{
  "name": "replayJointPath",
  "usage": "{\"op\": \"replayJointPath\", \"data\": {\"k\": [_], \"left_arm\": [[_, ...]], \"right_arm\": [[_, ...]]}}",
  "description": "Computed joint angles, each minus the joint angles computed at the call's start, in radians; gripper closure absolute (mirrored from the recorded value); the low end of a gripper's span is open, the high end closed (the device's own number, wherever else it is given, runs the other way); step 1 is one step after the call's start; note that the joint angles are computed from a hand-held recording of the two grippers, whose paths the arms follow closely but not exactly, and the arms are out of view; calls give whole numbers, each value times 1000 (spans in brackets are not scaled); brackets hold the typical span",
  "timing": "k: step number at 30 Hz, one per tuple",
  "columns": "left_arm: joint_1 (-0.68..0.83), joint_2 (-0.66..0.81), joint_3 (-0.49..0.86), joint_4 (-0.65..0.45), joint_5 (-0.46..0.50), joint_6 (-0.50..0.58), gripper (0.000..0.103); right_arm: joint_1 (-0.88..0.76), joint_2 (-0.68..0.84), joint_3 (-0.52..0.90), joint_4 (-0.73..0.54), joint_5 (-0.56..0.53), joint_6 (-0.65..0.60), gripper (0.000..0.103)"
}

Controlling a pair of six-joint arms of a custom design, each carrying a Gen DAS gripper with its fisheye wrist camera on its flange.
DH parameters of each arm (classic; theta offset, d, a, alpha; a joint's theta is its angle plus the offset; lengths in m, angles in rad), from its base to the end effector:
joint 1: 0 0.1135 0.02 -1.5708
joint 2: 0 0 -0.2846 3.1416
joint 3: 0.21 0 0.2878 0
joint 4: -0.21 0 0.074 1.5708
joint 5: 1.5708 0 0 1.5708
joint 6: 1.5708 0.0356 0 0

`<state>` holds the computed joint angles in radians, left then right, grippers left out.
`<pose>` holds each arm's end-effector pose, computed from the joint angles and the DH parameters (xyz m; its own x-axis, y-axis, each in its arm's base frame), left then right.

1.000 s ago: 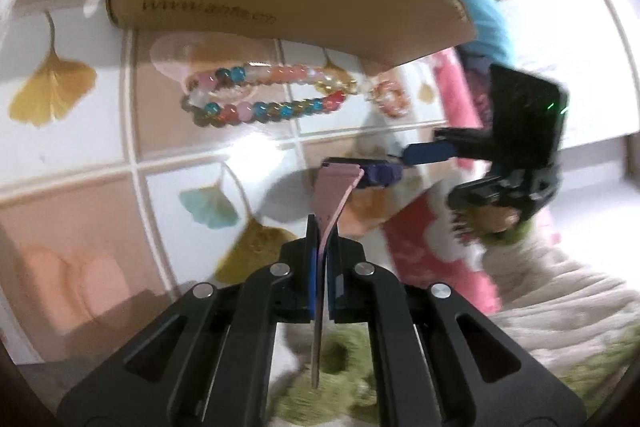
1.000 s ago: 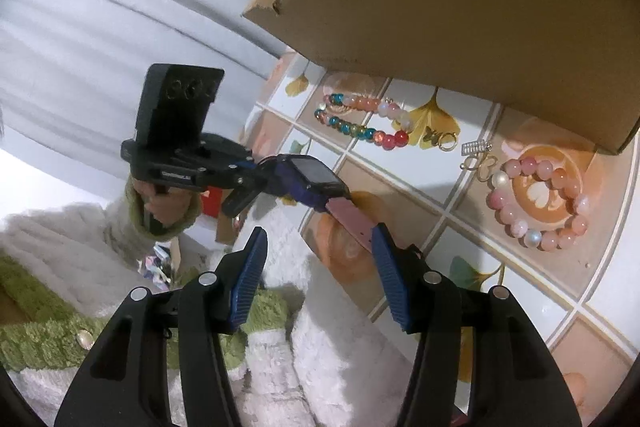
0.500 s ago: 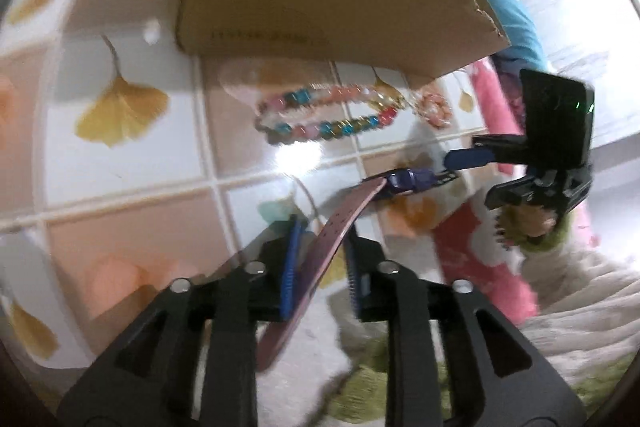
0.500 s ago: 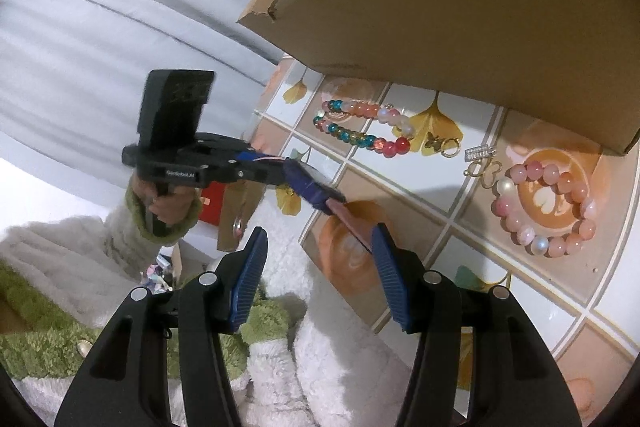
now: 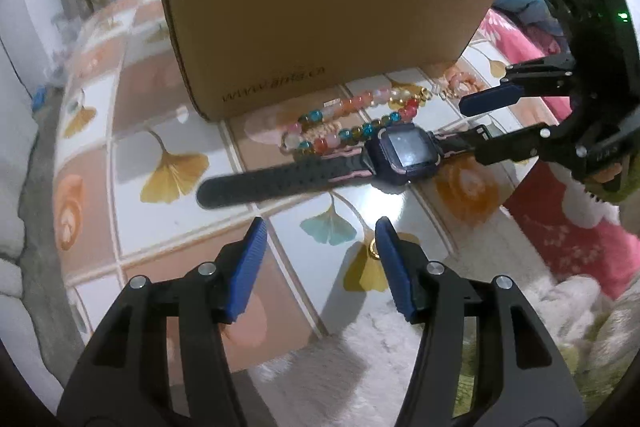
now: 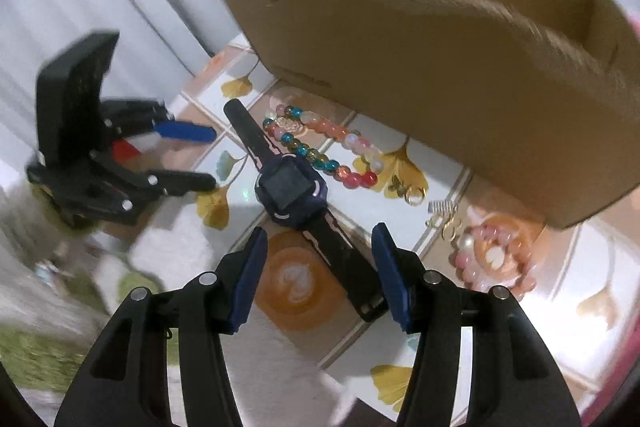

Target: Organize jewelry

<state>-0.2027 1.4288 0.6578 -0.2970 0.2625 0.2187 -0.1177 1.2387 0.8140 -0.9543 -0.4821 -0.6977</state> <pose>0.2681 -0.0645 0.1471 -0.7691 0.3720 -0.5197 0.4956 0.8606 -0.1174 0.2289 -0.0104 0.2176 -0.7575 -0.4836 -0.4385 -0.6138 0.7563 0.2263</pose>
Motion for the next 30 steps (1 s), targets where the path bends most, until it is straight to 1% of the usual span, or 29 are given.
{"op": "replayJointPath", "data": {"k": [3,5,7,9,10,12,14,18,21,23,28,30], "left_arm": [[-9,-24,-21,63,-23,19,49],[-5,-19,-17,103,-29,9,49],[15,-4,-14,155,-30,-28,49],[33,33,-1,203,-39,-91,49],[27,53,6,222,-69,-123,51],[11,91,20,238,-152,-166,63],[-9,143,41,245,-247,-201,65],[-22,163,37,276,-309,-223,66],[-35,141,30,261,-355,-215,66],[-54,118,18,240,-378,-221,67],[-56,79,6,179,-370,-214,67],[-57,55,-8,155,-362,-211,67]], "right_arm": [[50,-38,-13,31,37,21,50],[71,-35,-8,38,33,36,50],[93,-29,-4,51,29,68,50],[103,-24,-6,65,27,91,50],[109,-20,-7,73,27,110,50],[120,-21,-12,93,31,157,50],[131,-29,-20,109,30,204,50],[163,-62,-51,146,51,260,50],[200,-57,-74,181,106,303,50],[206,-59,-80,176,125,303,50],[246,-59,-96,184,156,283,51],[247,-60,-97,173,149,267,51]]}}
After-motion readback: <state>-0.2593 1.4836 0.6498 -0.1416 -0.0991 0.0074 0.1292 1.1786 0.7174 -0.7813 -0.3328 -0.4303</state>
